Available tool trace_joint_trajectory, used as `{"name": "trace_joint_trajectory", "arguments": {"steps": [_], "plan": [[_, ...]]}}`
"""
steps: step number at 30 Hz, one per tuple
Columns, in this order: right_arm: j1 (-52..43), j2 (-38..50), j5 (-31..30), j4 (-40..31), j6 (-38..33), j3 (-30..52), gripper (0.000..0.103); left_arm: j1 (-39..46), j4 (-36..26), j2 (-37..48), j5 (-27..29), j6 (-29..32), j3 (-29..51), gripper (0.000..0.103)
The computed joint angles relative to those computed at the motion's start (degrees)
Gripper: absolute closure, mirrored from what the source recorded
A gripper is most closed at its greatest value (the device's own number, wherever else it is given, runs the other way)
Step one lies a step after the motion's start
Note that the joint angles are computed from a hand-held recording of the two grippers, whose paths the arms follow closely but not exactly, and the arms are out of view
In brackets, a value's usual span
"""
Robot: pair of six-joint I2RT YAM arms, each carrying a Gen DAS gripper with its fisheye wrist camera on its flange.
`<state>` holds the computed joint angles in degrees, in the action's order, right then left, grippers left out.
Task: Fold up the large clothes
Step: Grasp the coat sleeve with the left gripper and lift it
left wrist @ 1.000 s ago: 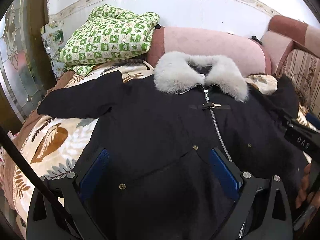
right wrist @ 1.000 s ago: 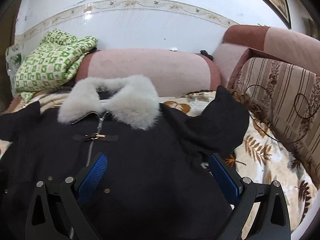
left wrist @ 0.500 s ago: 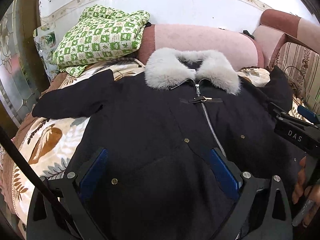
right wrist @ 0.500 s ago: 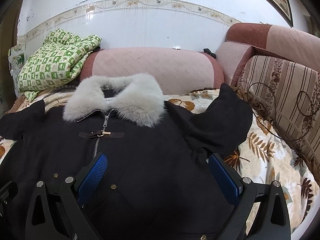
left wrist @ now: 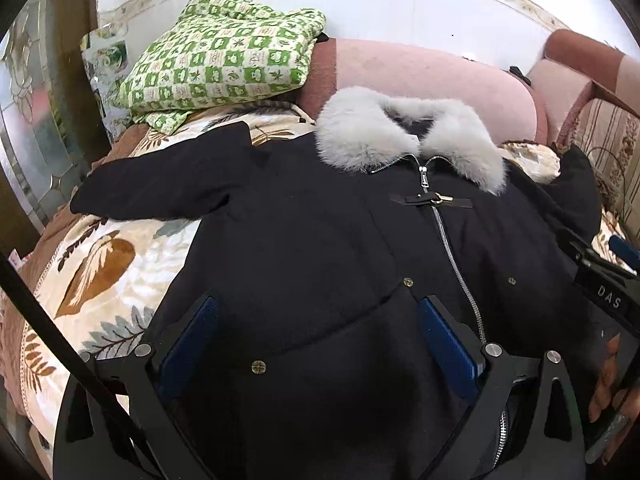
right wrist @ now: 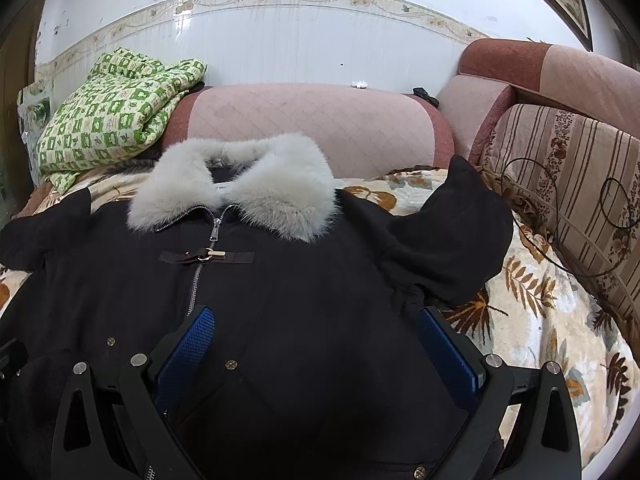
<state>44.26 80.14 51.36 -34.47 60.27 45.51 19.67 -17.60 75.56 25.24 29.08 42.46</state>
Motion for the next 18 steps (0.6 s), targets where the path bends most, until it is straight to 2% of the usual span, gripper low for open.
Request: {"name": "trace_joint_trajectory", "arguments": {"steps": [4, 10, 15, 18], "plan": [[0.31, 0.45, 0.22, -0.23, 0.11, 0.31, 0.001, 0.80, 1.67, 0.66, -0.69, -0.49, 0.31, 0.010], [0.93, 1.06, 0.35, -0.14, -0.07, 0.60, 0.001, 3.28, 2.00, 6.10, -2.09, -1.48, 6.39, 0.010], [1.15, 1.46, 0.47, -0.31, 0.11, 0.76, 0.001, 5.67, 3.72, 17.80, -8.12, -8.55, 20.44, 0.010], [0.90, 1.81, -0.12, -0.36, -0.05, 0.94, 0.001, 8.12, -3.42, 30.65, -7.17, -13.03, 36.73, 0.012]]}}
